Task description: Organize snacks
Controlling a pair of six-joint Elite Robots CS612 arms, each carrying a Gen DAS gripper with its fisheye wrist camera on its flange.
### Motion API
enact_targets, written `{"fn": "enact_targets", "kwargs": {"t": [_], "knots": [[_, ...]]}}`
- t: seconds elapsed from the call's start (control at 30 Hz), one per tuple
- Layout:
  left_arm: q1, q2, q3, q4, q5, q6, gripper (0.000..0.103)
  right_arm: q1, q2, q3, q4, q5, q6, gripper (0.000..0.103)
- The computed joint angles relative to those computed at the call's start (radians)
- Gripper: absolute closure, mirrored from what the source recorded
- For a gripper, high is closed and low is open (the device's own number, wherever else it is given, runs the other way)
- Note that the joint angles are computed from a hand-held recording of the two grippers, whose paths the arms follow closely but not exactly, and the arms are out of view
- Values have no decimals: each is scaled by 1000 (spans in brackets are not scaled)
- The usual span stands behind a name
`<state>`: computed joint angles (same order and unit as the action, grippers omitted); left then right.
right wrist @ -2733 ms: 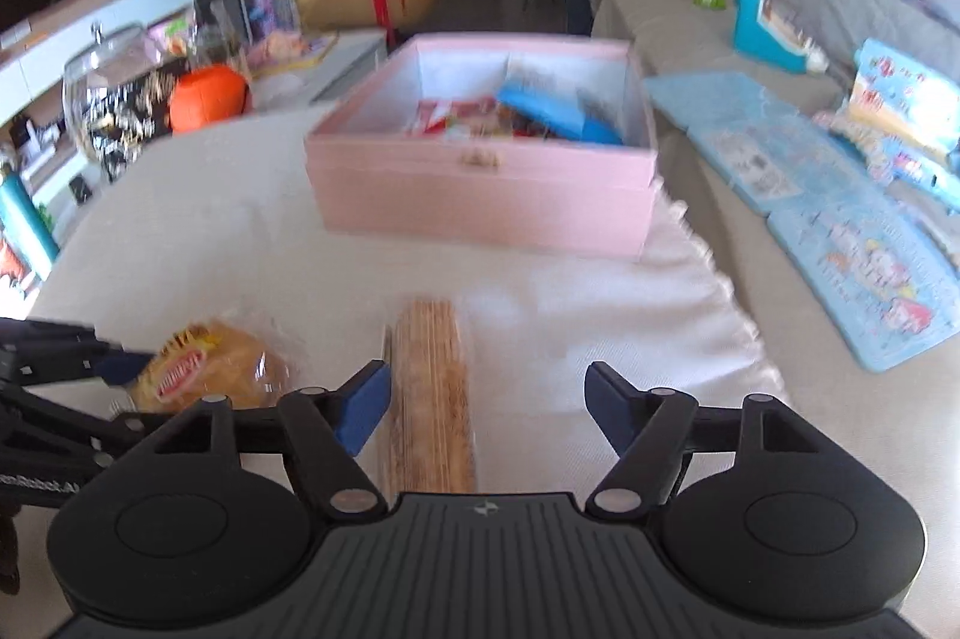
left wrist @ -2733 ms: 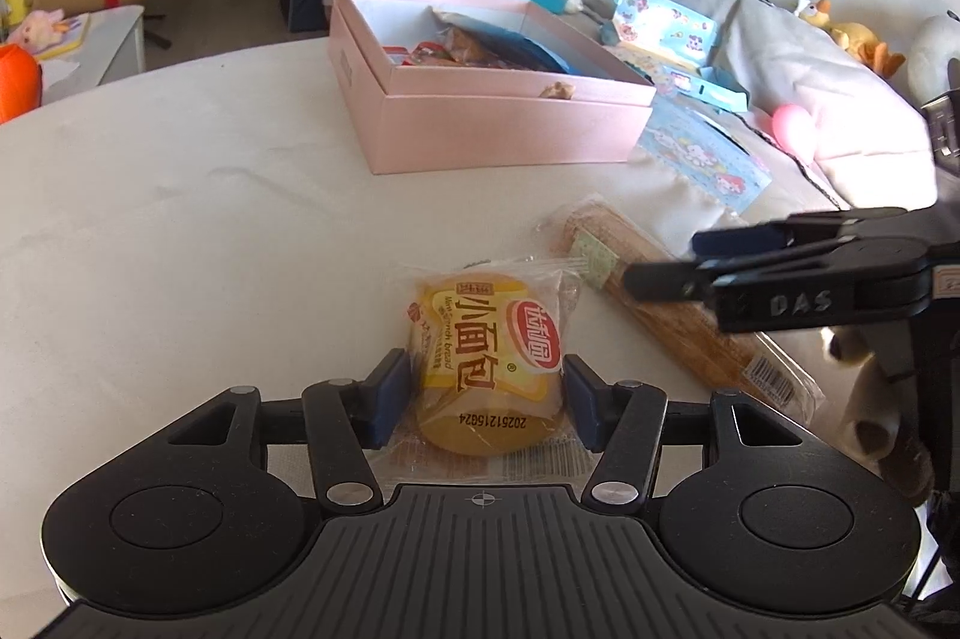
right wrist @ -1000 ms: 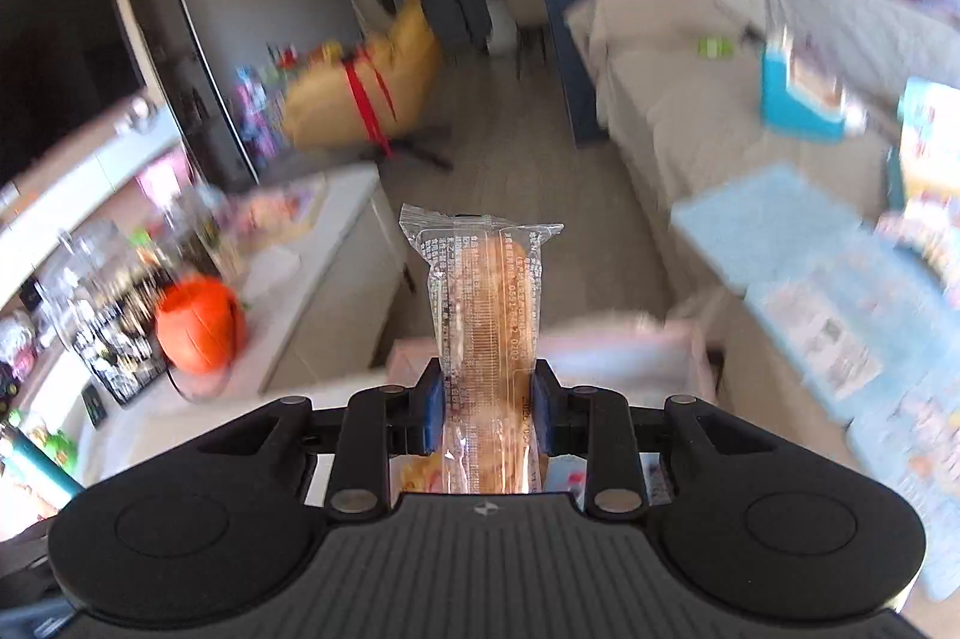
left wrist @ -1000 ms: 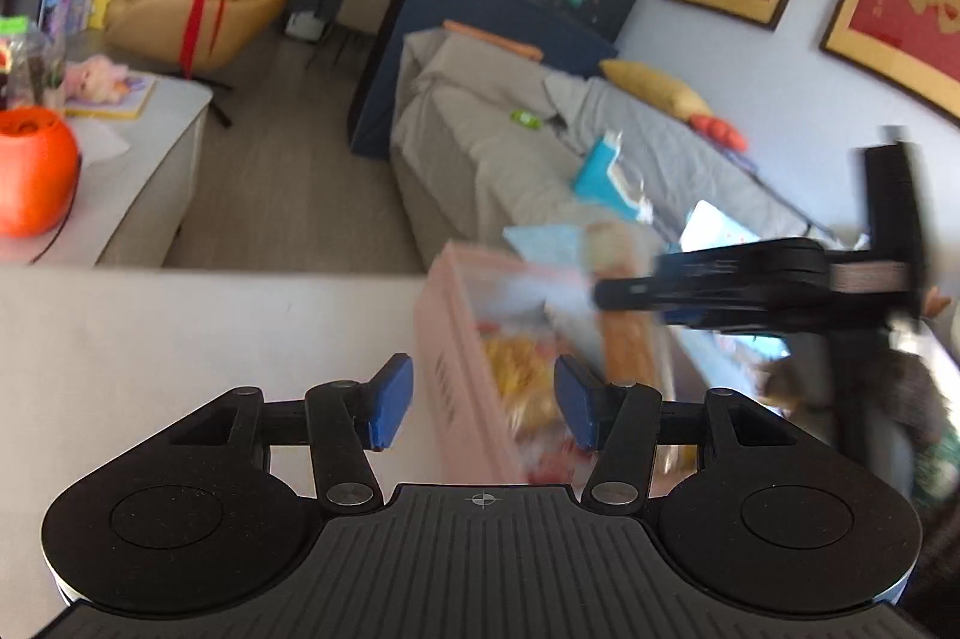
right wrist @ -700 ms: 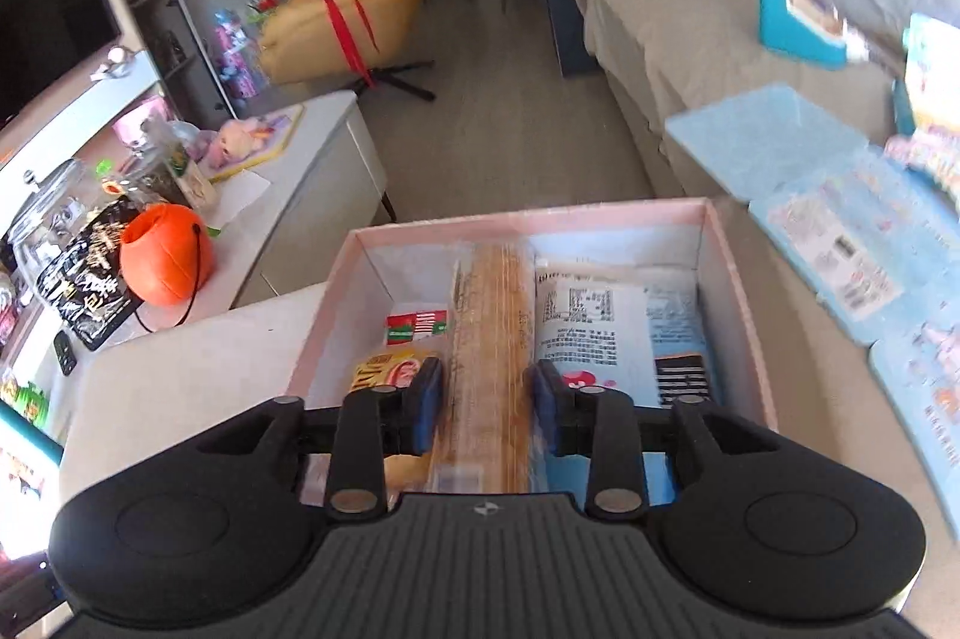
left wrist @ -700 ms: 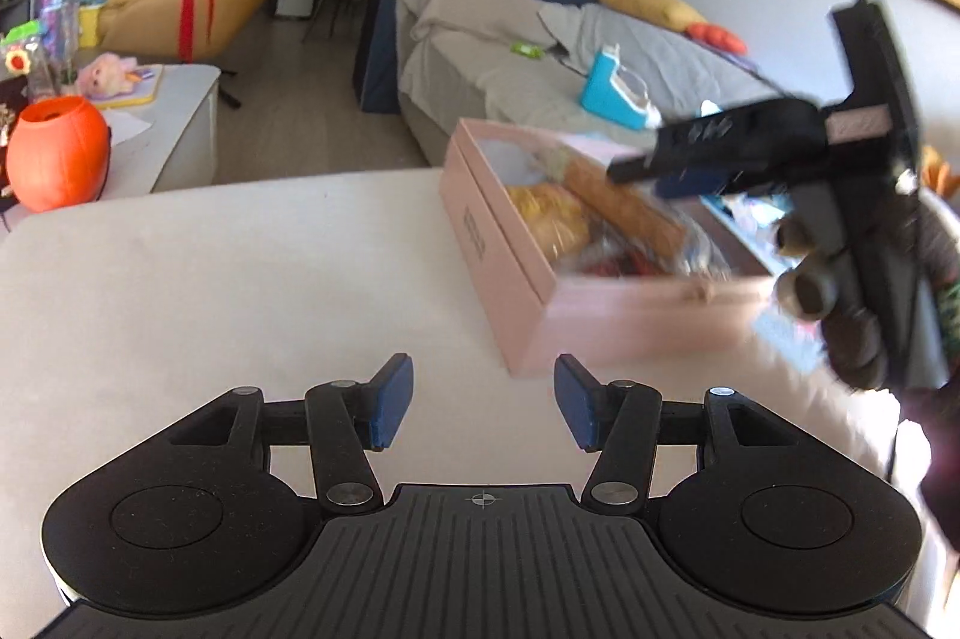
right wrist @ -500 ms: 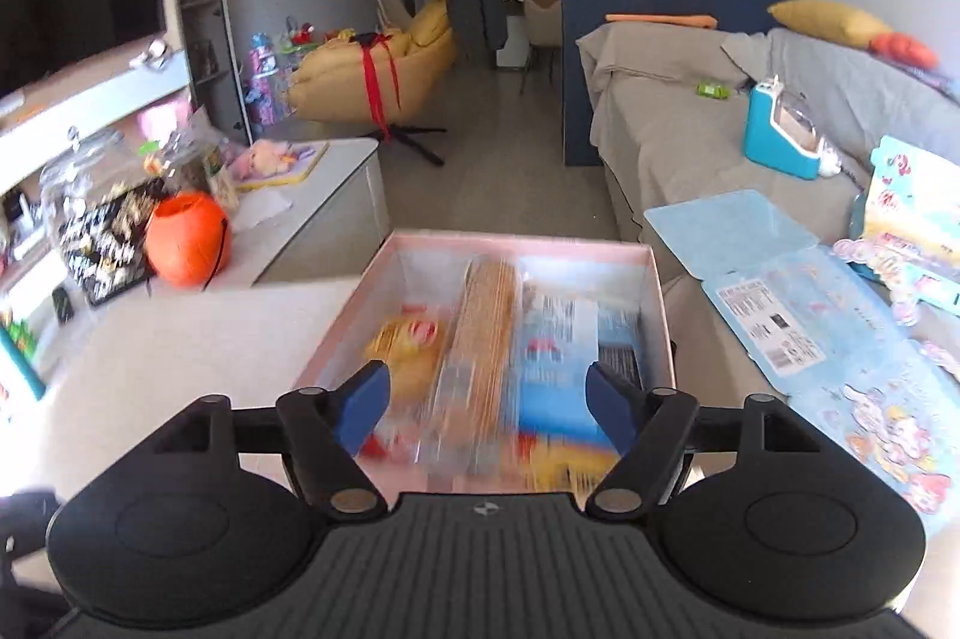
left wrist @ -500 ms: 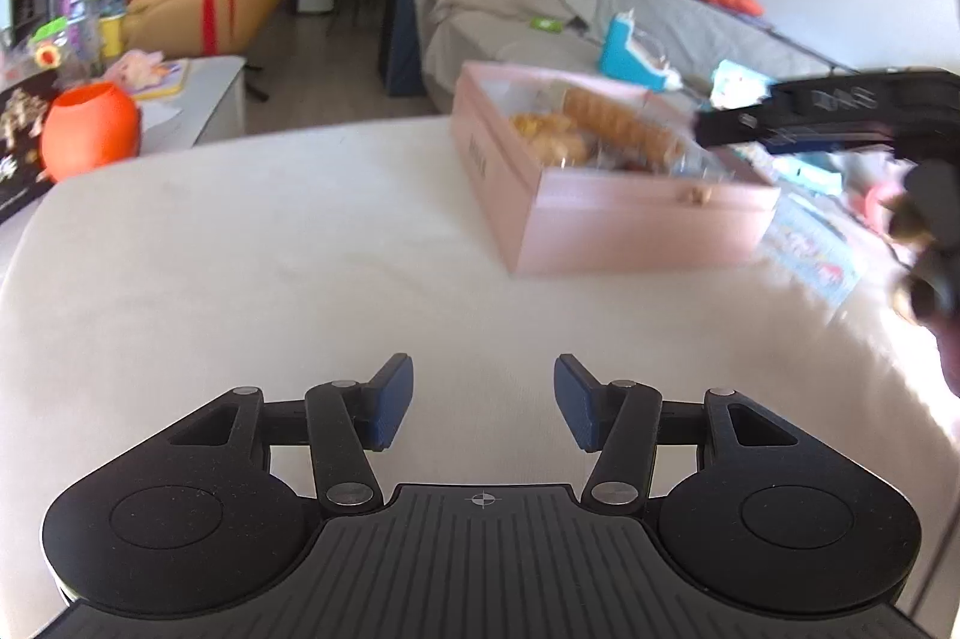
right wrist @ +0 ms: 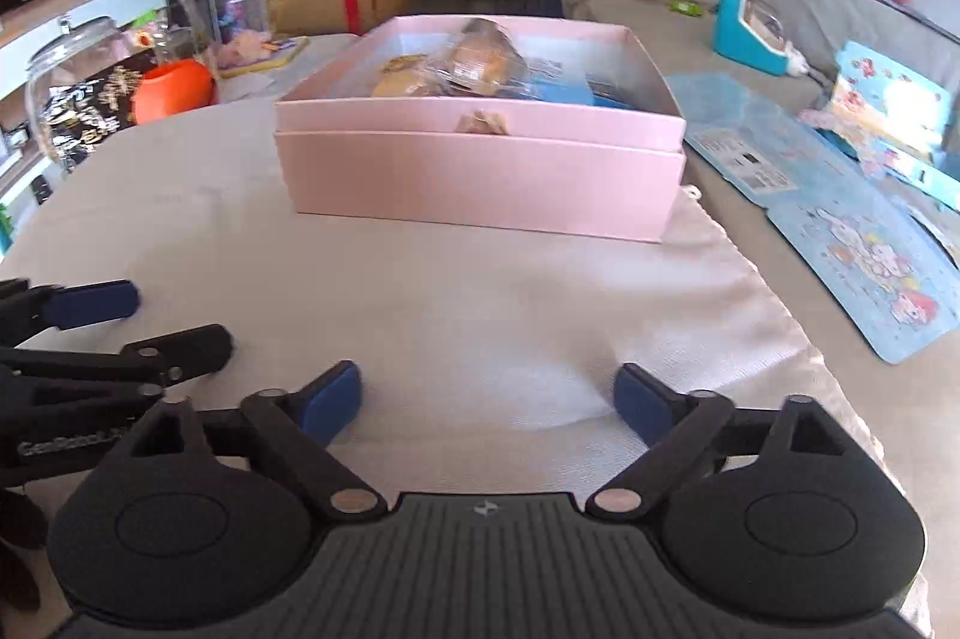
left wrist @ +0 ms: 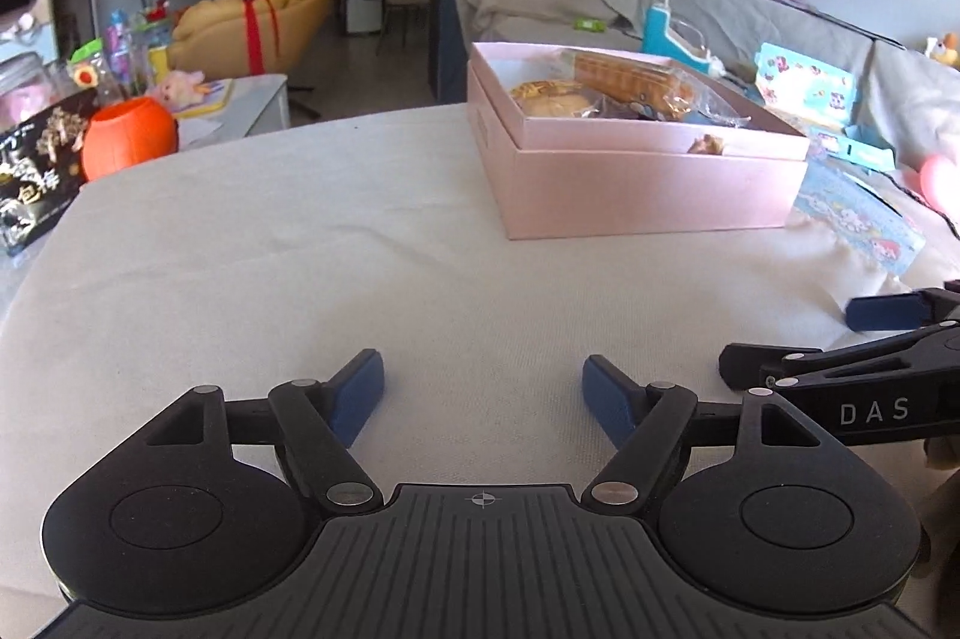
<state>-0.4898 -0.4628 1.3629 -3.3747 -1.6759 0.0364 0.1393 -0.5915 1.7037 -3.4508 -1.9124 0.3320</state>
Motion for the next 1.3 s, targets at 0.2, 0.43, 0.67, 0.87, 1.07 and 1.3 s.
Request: {"fn": "enact_targets", "kwargs": {"t": [0.2,0.43,0.67,0.87,1.07,1.3], "knots": [[-13,-3,13,-18,56,-1,25,-3,6,-2,2,-13,24,0],[-14,-3,13,-18,53,-5,24,-7,33,3,-114,-11,-20,0],[-14,-4,14,-18,53,-5,24,-8,32,1,-108,-15,-22,0],[-15,-6,18,-20,53,-8,24,-8,32,1,-108,-14,-21,0],[-15,-6,18,-20,52,-8,24,-8,32,1,-108,-14,-21,0],[-15,-6,18,-20,52,-8,24,-8,32,1,-108,-14,-21,0]]}}
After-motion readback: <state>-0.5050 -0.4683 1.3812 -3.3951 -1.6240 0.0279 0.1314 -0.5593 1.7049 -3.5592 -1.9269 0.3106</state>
